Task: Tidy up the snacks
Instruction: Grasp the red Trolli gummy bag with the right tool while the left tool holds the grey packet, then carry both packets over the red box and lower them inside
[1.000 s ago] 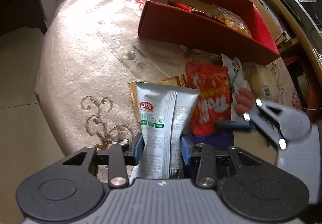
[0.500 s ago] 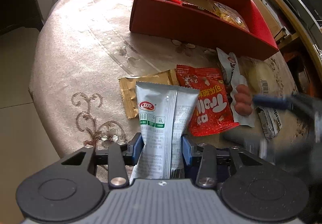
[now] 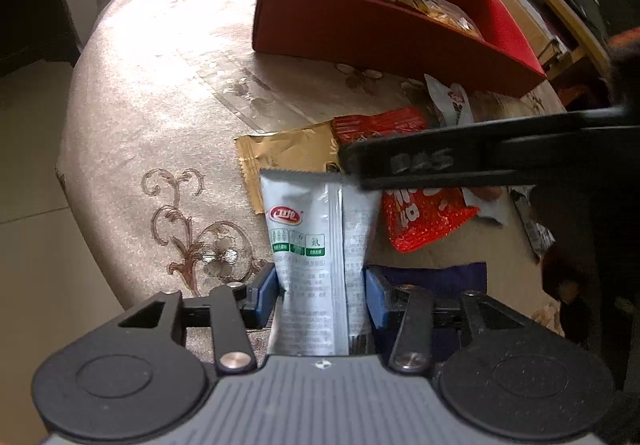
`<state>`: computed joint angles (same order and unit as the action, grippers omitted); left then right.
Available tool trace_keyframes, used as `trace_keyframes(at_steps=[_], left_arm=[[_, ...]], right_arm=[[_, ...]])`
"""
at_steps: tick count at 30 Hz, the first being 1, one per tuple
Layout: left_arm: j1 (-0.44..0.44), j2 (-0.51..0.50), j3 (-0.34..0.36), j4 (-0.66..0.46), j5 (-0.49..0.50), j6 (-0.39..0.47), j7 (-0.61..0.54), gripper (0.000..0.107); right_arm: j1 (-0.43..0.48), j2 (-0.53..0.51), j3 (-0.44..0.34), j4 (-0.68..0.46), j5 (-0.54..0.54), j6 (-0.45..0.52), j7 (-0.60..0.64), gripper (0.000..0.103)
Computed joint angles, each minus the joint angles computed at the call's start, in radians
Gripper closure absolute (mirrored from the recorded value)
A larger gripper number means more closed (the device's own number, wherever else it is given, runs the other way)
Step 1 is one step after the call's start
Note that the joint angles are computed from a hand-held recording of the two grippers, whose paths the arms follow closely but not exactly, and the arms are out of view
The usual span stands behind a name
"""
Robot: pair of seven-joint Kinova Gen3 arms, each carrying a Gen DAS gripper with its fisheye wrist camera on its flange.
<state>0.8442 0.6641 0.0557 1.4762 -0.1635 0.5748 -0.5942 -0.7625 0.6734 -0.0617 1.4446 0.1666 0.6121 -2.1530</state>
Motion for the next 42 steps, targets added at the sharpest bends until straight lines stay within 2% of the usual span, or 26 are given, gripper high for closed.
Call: trace_keyframes(at_steps=[2, 4, 7, 10, 14, 20, 22, 25, 27, 29, 32, 33, 36, 42], left_arm=[[-0.001, 0.001, 0.004, 0.002, -0.002, -0.003, -0.008, 0.056], [0.009, 0.004, 0.000, -0.006, -0.011, 0.008, -0.010, 0.056], [0.023, 0.014, -0.006, -0.032, -0.025, 0.042, -0.011, 0.055], [0.050, 0.022, -0.023, -0.057, -0.048, 0.078, 0.013, 0.057], [0.066, 0.033, -0.032, -0.087, -0.066, 0.107, 0.055, 0.065], [0.097, 0.064, -0.045, -0.143, -0.116, 0.161, 0.092, 0.066], [0.117, 0.074, -0.052, -0.164, -0.134, 0.185, 0.110, 0.065], [0.120, 0.109, -0.041, -0.218, -0.148, 0.241, 0.100, 0.054], [0.137, 0.121, -0.044, -0.234, -0.169, 0.251, 0.094, 0.040], [0.167, 0.134, -0.064, -0.250, -0.191, 0.265, 0.122, 0.038], [0.203, 0.163, -0.080, -0.309, -0.216, 0.346, 0.165, 0.047], [0.209, 0.167, -0.082, -0.319, -0.222, 0.361, 0.177, 0.055], [0.208, 0.161, -0.076, -0.321, -0.214, 0.363, 0.233, 0.067], [0.223, 0.158, -0.069, -0.365, -0.222, 0.385, 0.293, 0.070]], right_arm=[[-0.035, 0.033, 0.026, -0.041, 0.031, 0.043, 0.009, 0.025], [-0.041, 0.041, 0.025, -0.046, 0.054, 0.043, 0.009, 0.024], [-0.066, 0.029, 0.041, -0.026, 0.094, 0.053, 0.012, 0.037], [-0.028, -0.014, 0.012, 0.044, 0.074, 0.009, 0.023, 0.043], [0.015, -0.080, -0.007, 0.160, 0.038, -0.091, 0.022, 0.044], [-0.024, -0.181, 0.049, 0.316, 0.081, -0.196, -0.028, 0.045], [0.000, -0.204, 0.034, 0.356, 0.071, -0.235, -0.030, 0.045], [0.015, -0.237, 0.030, 0.405, 0.066, -0.287, -0.026, 0.045], [0.000, -0.249, 0.054, 0.431, 0.077, -0.308, -0.040, 0.045], [0.024, -0.250, 0.040, 0.448, 0.065, -0.319, -0.029, 0.044], [0.054, -0.251, 0.021, 0.465, 0.044, -0.318, -0.004, 0.044], [0.056, -0.255, 0.022, 0.472, 0.042, -0.321, 0.001, 0.044], [0.043, -0.277, 0.045, 0.502, 0.046, -0.349, -0.006, 0.044], [-0.043, -0.332, 0.140, 0.560, 0.089, -0.406, -0.067, 0.044]])
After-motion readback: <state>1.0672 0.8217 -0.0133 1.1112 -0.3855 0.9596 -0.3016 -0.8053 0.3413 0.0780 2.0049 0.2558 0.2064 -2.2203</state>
